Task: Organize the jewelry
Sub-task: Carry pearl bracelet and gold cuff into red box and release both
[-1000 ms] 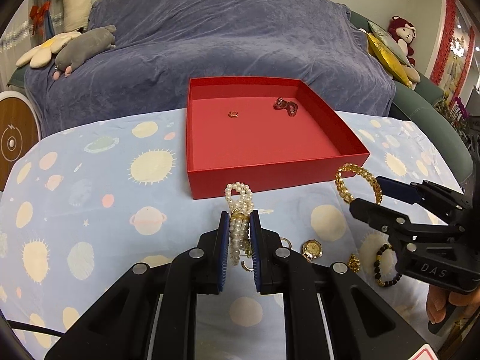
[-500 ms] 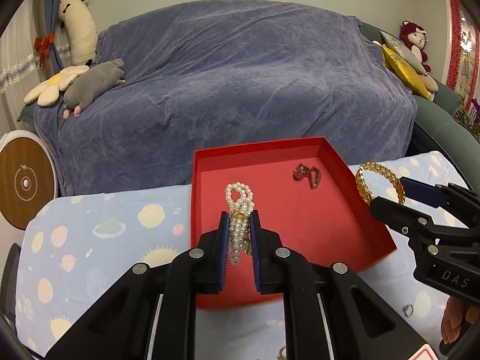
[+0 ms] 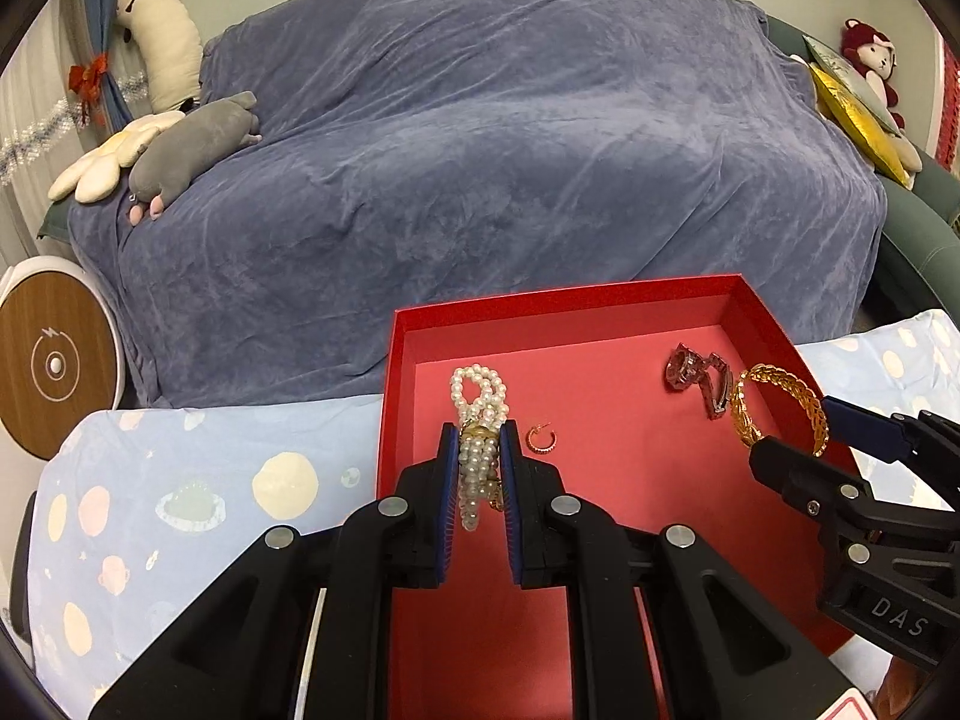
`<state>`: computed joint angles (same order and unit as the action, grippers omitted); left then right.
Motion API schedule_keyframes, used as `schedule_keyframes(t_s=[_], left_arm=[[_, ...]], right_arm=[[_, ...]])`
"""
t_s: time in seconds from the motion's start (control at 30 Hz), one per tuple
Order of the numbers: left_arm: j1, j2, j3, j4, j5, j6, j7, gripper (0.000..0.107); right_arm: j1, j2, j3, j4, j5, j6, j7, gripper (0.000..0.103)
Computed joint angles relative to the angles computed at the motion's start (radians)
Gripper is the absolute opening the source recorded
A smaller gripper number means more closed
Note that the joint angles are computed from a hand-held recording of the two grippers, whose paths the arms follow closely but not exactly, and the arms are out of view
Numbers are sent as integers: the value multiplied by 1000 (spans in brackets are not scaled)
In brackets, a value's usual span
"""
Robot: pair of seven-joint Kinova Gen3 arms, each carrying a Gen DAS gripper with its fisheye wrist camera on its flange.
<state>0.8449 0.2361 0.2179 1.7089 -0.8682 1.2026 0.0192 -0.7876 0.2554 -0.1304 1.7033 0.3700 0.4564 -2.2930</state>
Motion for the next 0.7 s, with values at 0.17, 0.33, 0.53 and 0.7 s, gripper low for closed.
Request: schedule_keyframes(t_s=[0.17, 0.33, 0.53, 0.7], left_arm=[[-22, 14, -11, -14, 16, -19, -26, 11], [-31, 20, -22, -18, 28, -40, -39, 11], [-32, 32, -30, -20, 37, -60, -50, 12], [-16, 44, -38, -17, 30, -38, -33, 21]], right_arm=[[4, 33, 1, -34, -16, 34, 16, 54], [15, 48, 3, -49, -36, 54, 36, 54], [13, 58, 7, -50, -43, 58, 53, 54], [4, 57, 18, -35, -37, 37, 42, 55]])
